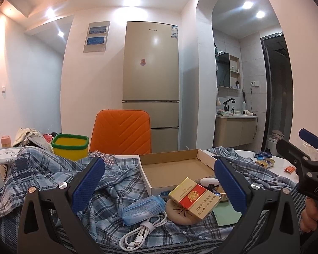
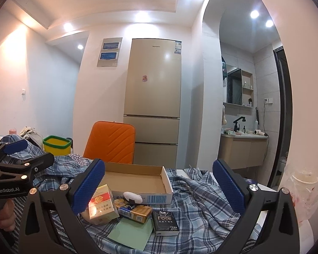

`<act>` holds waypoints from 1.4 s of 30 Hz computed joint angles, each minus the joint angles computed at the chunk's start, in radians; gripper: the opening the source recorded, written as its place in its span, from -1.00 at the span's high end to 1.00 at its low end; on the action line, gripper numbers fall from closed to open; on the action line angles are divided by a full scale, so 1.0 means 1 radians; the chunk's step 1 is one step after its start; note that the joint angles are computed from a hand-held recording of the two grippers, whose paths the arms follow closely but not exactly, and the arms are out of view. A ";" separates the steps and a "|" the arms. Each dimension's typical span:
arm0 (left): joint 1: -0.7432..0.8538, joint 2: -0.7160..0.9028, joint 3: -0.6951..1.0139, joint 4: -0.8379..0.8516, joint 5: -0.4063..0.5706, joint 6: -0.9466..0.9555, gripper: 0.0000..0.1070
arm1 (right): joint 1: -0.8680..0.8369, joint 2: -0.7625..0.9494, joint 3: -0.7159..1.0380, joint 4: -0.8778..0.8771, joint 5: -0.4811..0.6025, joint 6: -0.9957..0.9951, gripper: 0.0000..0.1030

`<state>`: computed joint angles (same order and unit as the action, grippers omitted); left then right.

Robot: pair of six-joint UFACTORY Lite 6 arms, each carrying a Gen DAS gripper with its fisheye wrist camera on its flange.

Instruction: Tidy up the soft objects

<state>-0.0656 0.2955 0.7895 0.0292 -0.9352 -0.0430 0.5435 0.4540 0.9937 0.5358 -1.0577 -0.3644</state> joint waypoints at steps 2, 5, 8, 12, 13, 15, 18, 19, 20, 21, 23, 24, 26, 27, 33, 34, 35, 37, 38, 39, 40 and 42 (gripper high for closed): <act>-0.005 -0.003 -0.004 -0.004 -0.005 0.007 -0.92 | -0.001 0.005 0.007 0.006 0.003 -0.001 -1.00; -0.010 -0.003 -0.002 -0.009 -0.007 0.012 -0.92 | -0.012 0.008 0.016 0.002 0.022 0.011 -1.00; -0.012 -0.003 -0.002 -0.015 -0.010 0.018 -0.92 | -0.021 0.006 0.014 -0.009 0.029 0.025 -1.00; -0.016 0.001 -0.002 -0.027 -0.015 0.025 -0.92 | -0.027 0.005 0.011 -0.015 0.030 0.025 -1.00; -0.017 0.001 -0.005 -0.036 -0.020 0.031 -0.92 | -0.027 0.005 0.011 -0.016 0.030 0.026 -1.00; -0.018 0.000 -0.006 -0.039 -0.023 0.033 -0.92 | -0.029 0.006 0.013 -0.016 0.034 0.027 -1.00; -0.021 0.004 -0.005 -0.043 -0.028 0.040 -0.92 | -0.034 0.010 0.018 -0.020 0.044 0.031 -1.00; -0.021 0.006 -0.006 -0.044 -0.032 0.041 -0.92 | -0.033 0.011 0.020 -0.018 0.045 0.031 -1.00; -0.021 0.007 -0.007 -0.044 -0.036 0.040 -0.92 | -0.033 0.011 0.021 -0.018 0.045 0.029 -1.00; -0.022 0.007 -0.006 -0.046 -0.037 0.041 -0.92 | -0.033 0.011 0.021 -0.018 0.045 0.029 -1.00; -0.022 0.008 -0.006 -0.044 -0.037 0.040 -0.92 | -0.034 0.011 0.020 -0.019 0.045 0.029 -1.00; -0.022 0.009 -0.005 -0.043 -0.036 0.039 -0.92 | -0.035 0.011 0.020 -0.021 0.046 0.030 -1.00; -0.019 0.010 -0.005 -0.041 -0.035 0.037 -0.92 | -0.034 0.012 0.021 -0.019 0.047 0.030 -1.00; -0.018 0.009 -0.007 -0.040 -0.038 0.036 -0.92 | -0.036 0.014 0.023 -0.021 0.051 0.031 -1.00; -0.015 0.002 -0.023 -0.037 -0.064 0.030 -0.92 | -0.044 0.029 0.039 -0.026 0.057 0.034 -1.00; -0.011 -0.002 -0.029 -0.028 -0.072 0.024 -0.92 | -0.043 0.033 0.040 -0.027 0.053 0.033 -1.00; -0.010 -0.004 -0.032 -0.025 -0.076 0.022 -0.92 | -0.040 0.037 0.042 -0.025 0.050 0.031 -1.00; -0.014 -0.004 -0.032 -0.028 -0.076 0.030 -0.92 | -0.041 0.041 0.044 -0.026 0.047 0.031 -1.00; -0.015 -0.004 -0.031 -0.029 -0.076 0.032 -0.92 | -0.041 0.041 0.044 -0.026 0.047 0.031 -1.00; -0.016 -0.005 -0.031 -0.031 -0.075 0.035 -0.92 | -0.041 0.042 0.045 -0.026 0.048 0.032 -1.00; -0.017 -0.005 -0.031 -0.032 -0.075 0.034 -0.92 | -0.040 0.042 0.044 -0.025 0.047 0.031 -1.00; -0.020 -0.003 -0.028 -0.036 -0.072 0.033 -0.92 | -0.040 0.043 0.045 -0.025 0.046 0.031 -1.00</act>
